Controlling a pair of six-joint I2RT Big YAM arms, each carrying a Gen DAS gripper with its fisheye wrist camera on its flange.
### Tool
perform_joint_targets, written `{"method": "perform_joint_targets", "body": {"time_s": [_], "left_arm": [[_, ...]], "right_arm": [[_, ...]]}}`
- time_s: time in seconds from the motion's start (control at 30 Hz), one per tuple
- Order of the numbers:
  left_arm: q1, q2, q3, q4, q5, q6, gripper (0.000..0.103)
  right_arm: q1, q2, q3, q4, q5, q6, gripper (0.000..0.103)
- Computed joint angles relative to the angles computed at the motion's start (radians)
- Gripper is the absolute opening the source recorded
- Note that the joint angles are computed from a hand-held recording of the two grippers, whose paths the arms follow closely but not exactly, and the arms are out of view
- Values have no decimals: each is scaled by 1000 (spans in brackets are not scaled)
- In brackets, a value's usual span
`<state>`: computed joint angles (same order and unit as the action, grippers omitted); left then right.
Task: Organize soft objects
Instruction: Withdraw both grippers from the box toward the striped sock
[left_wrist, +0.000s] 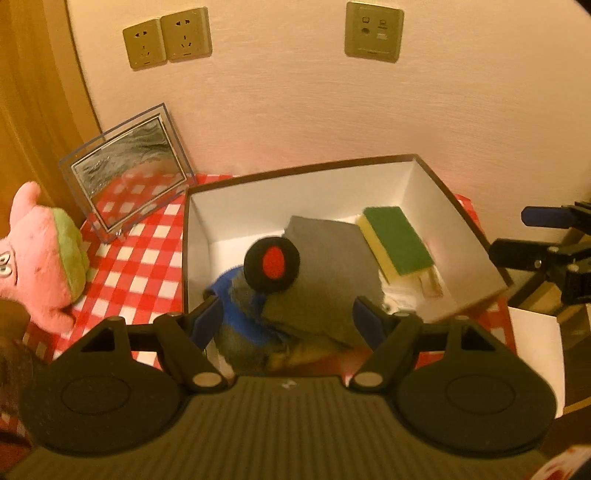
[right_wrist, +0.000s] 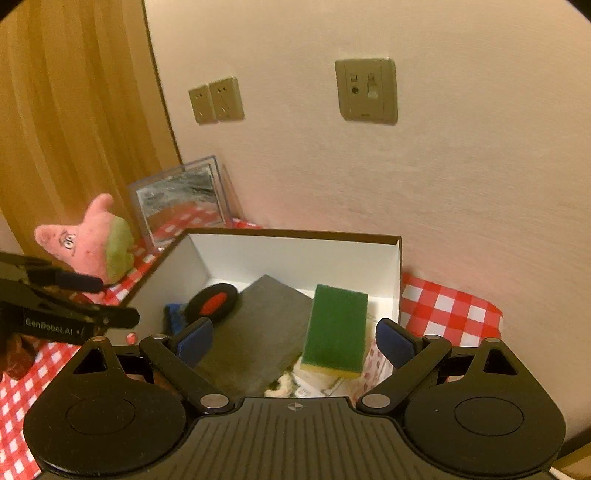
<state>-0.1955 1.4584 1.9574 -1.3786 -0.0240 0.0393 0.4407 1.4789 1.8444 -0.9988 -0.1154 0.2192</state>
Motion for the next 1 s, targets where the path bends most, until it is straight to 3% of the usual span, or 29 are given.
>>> {"method": "perform_joint_targets", "body": {"time_s": [0.37, 0.67, 1.0], "left_arm": [[35, -211, -162, -42, 9, -64, 76], [55, -373, -279, -88, -35, -103, 76], [64, -501, -387, -149, -12, -158, 76]], "right_arm": [[55, -170, -136, 33, 6, 75, 94], [138, -260, -197, -10, 48, 133, 94], [238, -326, -280, -38, 97, 160, 94]]}}
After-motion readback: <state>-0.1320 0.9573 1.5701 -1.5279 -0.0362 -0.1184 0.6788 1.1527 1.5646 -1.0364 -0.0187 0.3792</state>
